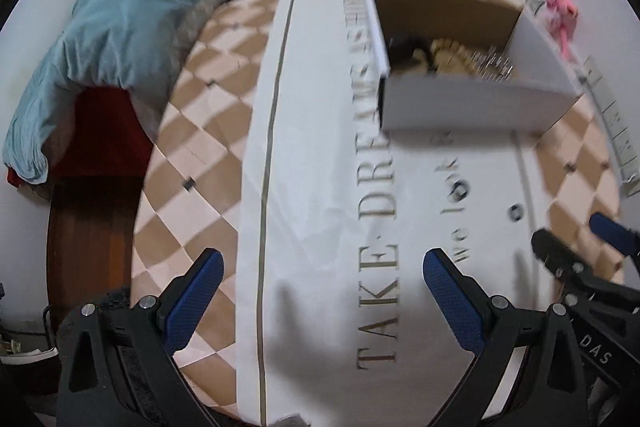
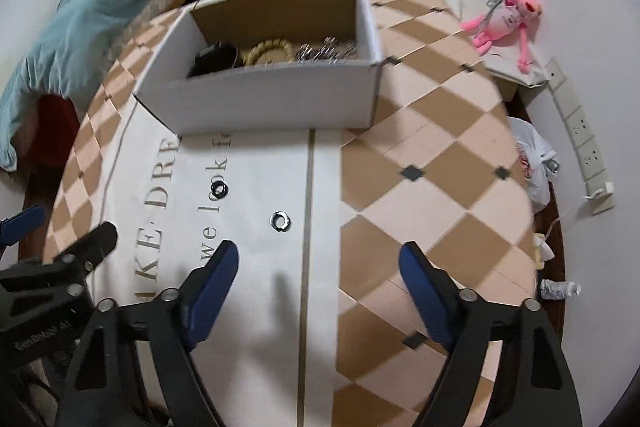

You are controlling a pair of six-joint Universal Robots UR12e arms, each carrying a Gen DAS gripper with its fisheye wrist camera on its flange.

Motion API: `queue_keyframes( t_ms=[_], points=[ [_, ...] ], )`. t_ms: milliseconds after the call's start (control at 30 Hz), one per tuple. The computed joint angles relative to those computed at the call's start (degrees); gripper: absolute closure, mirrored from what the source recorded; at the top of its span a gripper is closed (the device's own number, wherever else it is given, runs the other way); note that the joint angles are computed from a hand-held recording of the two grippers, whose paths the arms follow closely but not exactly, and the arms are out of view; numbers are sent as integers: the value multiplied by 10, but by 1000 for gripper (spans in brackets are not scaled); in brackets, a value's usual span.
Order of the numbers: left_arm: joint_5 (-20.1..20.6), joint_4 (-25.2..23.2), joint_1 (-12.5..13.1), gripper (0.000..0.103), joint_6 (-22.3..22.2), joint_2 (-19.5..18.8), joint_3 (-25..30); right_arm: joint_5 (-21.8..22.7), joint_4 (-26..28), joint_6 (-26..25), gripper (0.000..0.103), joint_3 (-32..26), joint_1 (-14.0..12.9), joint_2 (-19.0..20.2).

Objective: Organize jewelry
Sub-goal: 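Grasp a small black ring with the left tool while the right tool grasps the other black ring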

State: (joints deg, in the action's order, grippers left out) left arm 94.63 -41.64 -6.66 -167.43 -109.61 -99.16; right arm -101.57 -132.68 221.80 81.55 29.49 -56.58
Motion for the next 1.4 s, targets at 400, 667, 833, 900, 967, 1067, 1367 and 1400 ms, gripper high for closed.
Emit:
queue_keyframes(
  t_ms=[400,667,833,900,967,1067,1367,1400],
  points=[
    [9,-17,9,1,-10,-16,8,-9,0,-29,58,-34,1,34],
    [10,-6,2,1,-7,-21,12,-32,-27,-35,91,-17,3,26],
    [-19,-18,-8,1,-12,-28,25,-38,-44,4,91,21,-5,-2],
    [-35,-20,-13,1,-12,-32,31,-39,-40,21,91,33,-9,-12],
    [-49,-18,-19,2,-10,-36,34,-42,-31,36,91,41,-12,-17],
    [-62,-6,-27,6,1,-41,37,-50,-24,53,91,53,-17,-24],
    [-78,-2,-31,67,21,-51,42,-54,-26,75,90,68,-22,-30],
    [-80,-2,-31,68,23,-51,42,-55,-26,74,90,68,-22,-30]
  ],
)
